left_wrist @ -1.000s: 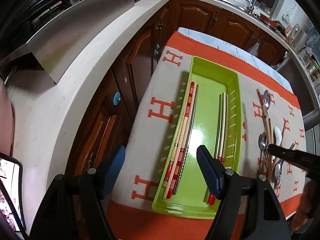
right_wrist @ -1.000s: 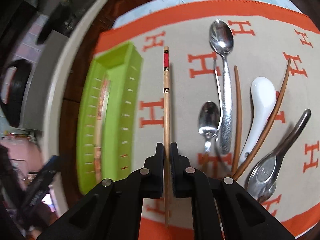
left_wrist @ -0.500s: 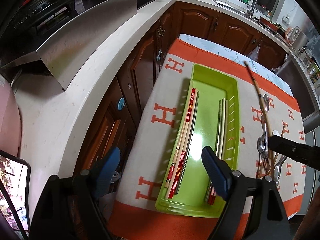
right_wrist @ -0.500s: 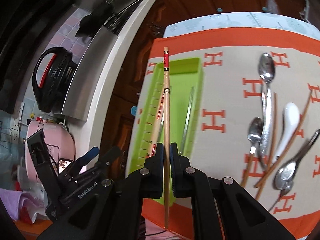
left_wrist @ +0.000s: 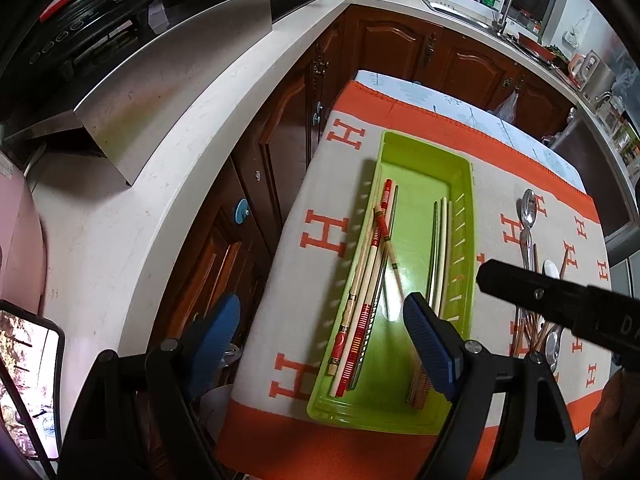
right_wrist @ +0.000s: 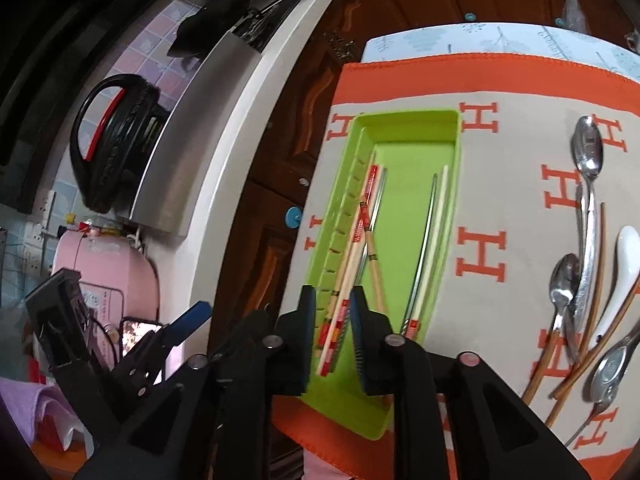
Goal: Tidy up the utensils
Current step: 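Lower the wooden chopstick into the tray and open the right tool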
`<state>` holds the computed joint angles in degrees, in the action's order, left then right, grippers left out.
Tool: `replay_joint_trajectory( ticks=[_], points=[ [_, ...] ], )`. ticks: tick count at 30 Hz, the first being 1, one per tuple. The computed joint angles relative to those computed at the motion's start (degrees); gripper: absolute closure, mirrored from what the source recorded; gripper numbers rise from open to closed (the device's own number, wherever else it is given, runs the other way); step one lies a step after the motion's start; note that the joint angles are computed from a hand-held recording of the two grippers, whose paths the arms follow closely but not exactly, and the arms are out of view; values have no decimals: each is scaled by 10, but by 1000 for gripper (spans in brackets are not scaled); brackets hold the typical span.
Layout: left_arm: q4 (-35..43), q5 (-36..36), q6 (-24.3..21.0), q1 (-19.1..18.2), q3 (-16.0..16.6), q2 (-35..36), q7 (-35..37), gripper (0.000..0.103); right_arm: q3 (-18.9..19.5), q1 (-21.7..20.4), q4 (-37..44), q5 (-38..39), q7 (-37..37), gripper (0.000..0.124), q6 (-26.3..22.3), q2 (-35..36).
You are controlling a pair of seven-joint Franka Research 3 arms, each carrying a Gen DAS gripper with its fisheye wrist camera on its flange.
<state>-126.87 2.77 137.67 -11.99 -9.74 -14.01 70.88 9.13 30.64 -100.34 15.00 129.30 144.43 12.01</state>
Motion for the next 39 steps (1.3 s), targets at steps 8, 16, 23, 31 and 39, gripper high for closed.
replay_joint_trajectory(
  ticks=[8,16,23,31,39],
  points=[
    [3,5,-4,-5,-6,-2,-2,21,2,-3,-27,7,-14,104,-7,-23],
    [6,12,-9,-13,-10,-7,-1,21,4,-9,-72,4,-21,104,-9,-64],
    [-3,-27,-16,-27,0,-14,40,21,10,-11,-90,18,-47,104,-11,-84],
    [7,-74,-61,-34,-1,16,75,49,11,-16,-125,41,-59,104,4,-112],
    [8,-86,-70,-27,-12,49,74,99,9,-24,-164,64,-70,104,17,-141]
  ],
)
